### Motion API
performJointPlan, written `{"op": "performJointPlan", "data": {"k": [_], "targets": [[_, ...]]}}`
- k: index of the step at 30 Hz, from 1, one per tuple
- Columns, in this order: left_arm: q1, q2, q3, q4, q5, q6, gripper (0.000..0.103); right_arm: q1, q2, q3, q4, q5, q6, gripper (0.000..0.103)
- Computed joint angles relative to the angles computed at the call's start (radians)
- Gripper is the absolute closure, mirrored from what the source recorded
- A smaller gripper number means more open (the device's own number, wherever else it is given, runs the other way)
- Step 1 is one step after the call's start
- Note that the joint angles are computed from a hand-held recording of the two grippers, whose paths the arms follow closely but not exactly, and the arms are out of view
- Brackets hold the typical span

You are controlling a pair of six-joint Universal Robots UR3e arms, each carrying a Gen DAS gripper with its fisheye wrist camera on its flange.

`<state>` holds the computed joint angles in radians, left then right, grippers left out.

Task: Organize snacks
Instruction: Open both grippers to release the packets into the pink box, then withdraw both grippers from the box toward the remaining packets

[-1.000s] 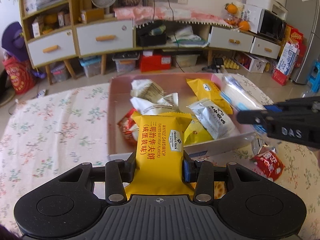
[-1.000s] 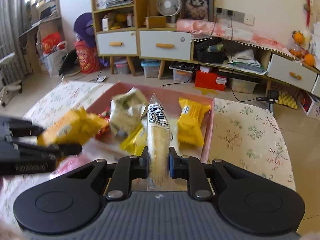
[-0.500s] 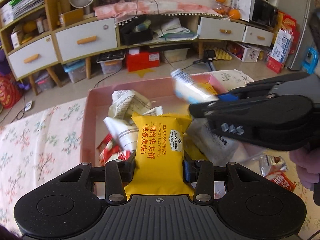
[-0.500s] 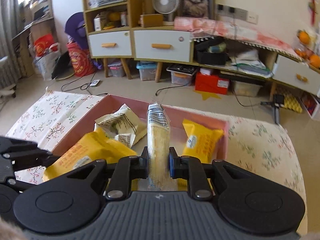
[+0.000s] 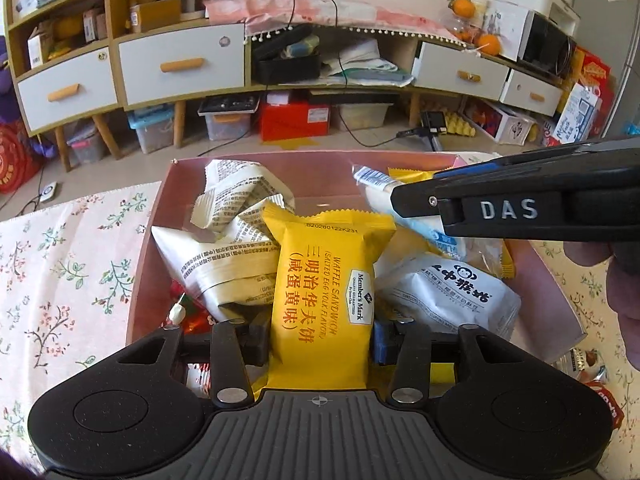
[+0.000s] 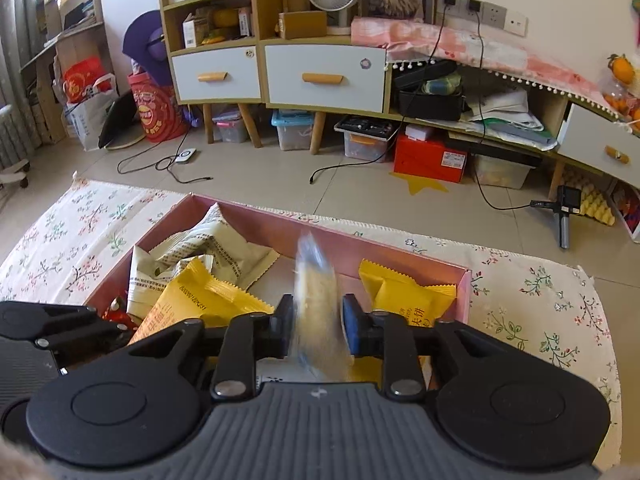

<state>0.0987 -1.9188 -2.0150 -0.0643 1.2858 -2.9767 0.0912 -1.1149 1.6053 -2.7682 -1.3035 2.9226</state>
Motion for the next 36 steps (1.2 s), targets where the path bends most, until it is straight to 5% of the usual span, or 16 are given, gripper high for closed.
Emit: {"op": "performJointPlan", "data": {"k": [10, 22, 36], "targets": [[0.002, 0.118, -0.038, -0.076, -0.015, 0.015, 0.026, -0.002, -0.072, 0.045, -0.012, -0.021, 0.023, 0.044], [-0.007, 0.343, -0.153, -0.167, -0.004, 0.025, 0.012, -0.038, -0.253, 0.205, -0.003, -0.019, 0.025, 0.018], [0.027, 0.651, -0.32, -0.312, 0.007, 0.052, 0.006, -0.056, -0.483, 0.412, 0.012, 0.016, -0.016, 0.006]]}}
